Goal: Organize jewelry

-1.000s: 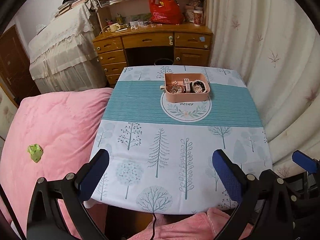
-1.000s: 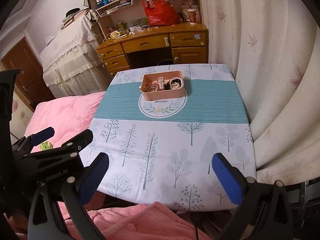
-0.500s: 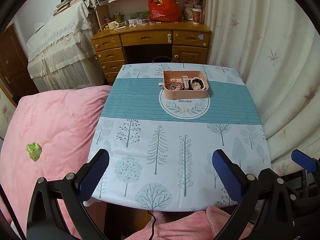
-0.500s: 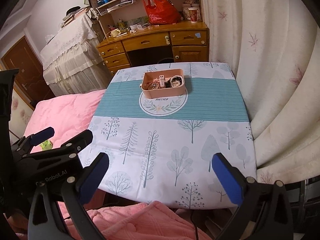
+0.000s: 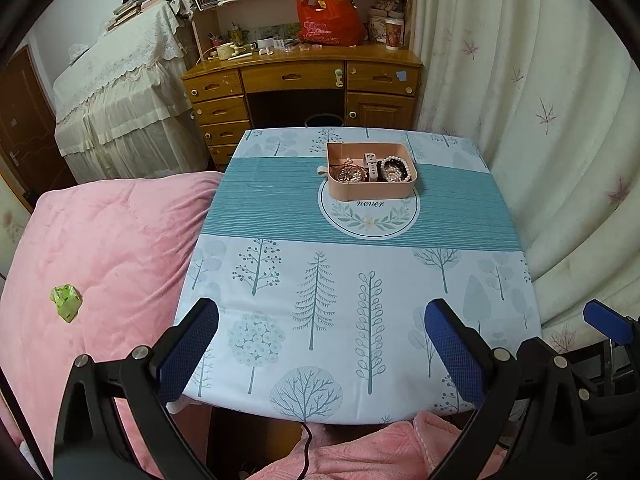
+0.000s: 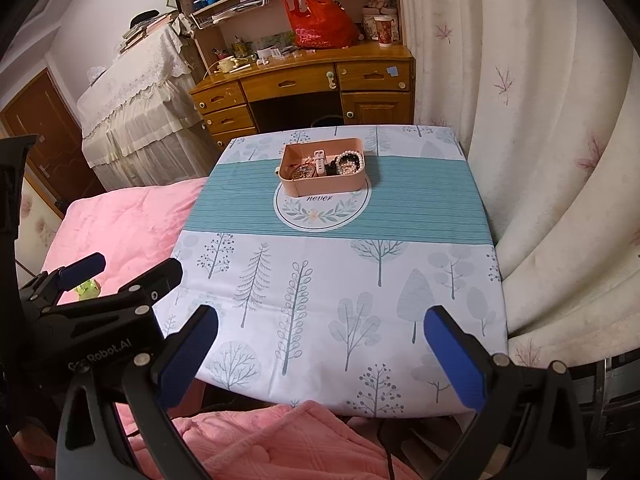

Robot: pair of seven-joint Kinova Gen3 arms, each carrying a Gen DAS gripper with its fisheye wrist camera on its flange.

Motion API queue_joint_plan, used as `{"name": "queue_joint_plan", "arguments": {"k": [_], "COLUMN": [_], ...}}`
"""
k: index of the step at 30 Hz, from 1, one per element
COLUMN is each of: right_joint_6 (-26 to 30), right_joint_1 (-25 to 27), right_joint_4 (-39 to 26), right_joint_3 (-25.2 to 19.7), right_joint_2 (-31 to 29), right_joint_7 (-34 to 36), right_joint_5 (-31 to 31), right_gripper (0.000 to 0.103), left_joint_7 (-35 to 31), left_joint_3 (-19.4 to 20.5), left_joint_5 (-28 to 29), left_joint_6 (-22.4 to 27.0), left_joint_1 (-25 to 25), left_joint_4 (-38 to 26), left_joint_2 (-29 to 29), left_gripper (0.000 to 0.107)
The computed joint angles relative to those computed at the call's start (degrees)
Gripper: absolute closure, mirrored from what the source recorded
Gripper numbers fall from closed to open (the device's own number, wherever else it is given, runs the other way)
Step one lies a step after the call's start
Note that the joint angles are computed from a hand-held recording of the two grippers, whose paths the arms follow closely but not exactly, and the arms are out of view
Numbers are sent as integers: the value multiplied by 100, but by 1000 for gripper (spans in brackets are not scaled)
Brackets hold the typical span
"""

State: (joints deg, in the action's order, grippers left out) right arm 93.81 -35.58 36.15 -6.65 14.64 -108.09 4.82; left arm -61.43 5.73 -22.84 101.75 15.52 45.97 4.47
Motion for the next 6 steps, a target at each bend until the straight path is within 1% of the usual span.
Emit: {"name": "queue_joint_plan", "arguments": {"k": [6], "right_joint_6": [4], "right_joint_1": [1], "right_joint_4": [-10], "right_joint_3": [3], "right_joint_2": [3], "right_joint_7": [-9], "right_joint_5": [-3], "right_gripper": [0], "left_joint_7": [-21], "left_joint_3": [-9], "left_joint_5": [-18], "left_joint_6": [8], "left_joint_1": [11], "left_joint_4": [-68], "left_joint_2": [37], "left_gripper": [5]}}
